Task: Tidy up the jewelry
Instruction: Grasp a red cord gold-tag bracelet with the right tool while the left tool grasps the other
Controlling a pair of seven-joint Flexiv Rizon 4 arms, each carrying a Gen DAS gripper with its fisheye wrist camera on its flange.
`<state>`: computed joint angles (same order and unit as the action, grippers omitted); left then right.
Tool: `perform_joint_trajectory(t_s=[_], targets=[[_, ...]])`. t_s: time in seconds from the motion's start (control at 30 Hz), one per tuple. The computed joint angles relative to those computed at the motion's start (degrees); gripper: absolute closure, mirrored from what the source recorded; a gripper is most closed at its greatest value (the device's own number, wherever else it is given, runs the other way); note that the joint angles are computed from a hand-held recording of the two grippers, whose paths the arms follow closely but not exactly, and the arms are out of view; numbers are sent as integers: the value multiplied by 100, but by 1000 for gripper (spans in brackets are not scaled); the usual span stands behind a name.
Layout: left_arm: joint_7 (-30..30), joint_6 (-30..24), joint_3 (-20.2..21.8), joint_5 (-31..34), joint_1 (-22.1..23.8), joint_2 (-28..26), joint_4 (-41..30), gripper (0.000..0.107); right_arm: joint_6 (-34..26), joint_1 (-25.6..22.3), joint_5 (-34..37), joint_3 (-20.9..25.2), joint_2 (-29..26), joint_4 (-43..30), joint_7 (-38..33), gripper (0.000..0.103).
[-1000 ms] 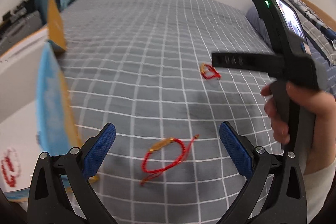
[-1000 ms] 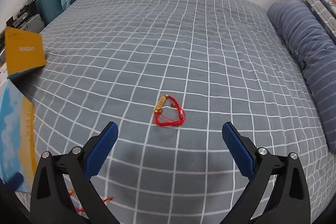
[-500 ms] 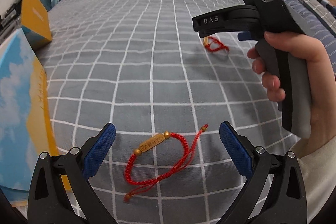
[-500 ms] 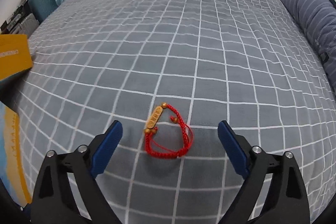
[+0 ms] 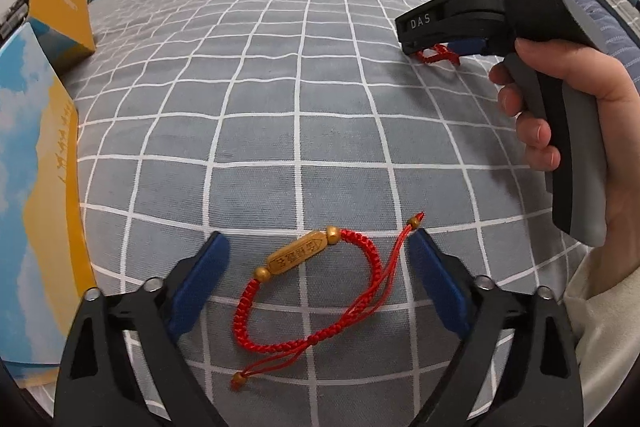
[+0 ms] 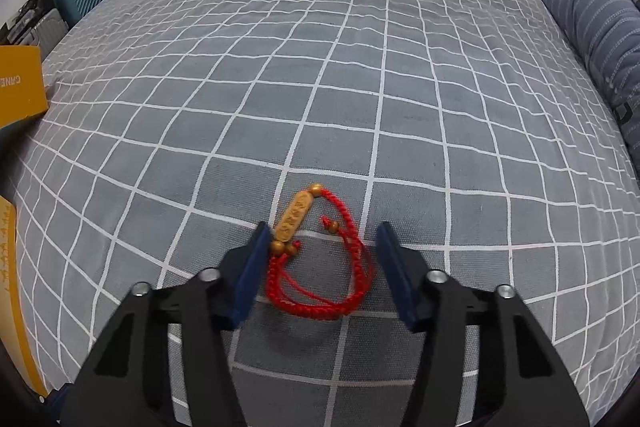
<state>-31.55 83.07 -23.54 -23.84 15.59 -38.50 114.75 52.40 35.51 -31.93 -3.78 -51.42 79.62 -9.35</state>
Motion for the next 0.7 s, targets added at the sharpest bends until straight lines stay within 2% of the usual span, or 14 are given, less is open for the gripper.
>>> perform_joint_trajectory(t_s=[0.17, 0.2, 0.3, 0.4, 0.7], targets=[[78, -114, -32, -29, 47, 51, 2, 53, 25, 5, -17, -5, 29, 41, -31, 70], [87, -99, -39, -51, 51, 62, 15, 55, 5, 11, -23, -8, 28, 34, -39, 74], [98, -68, -55, -98, 64, 62, 13, 70, -62, 24, -56, -20, 27, 19, -79, 81], [103, -156, -61, -160, 78, 72, -30, 93, -78, 38, -92, -37, 33, 29, -71, 90], [296, -333, -55, -494, 66, 137, -61, 94, -218, 86, -191, -61, 65, 42, 15, 91]])
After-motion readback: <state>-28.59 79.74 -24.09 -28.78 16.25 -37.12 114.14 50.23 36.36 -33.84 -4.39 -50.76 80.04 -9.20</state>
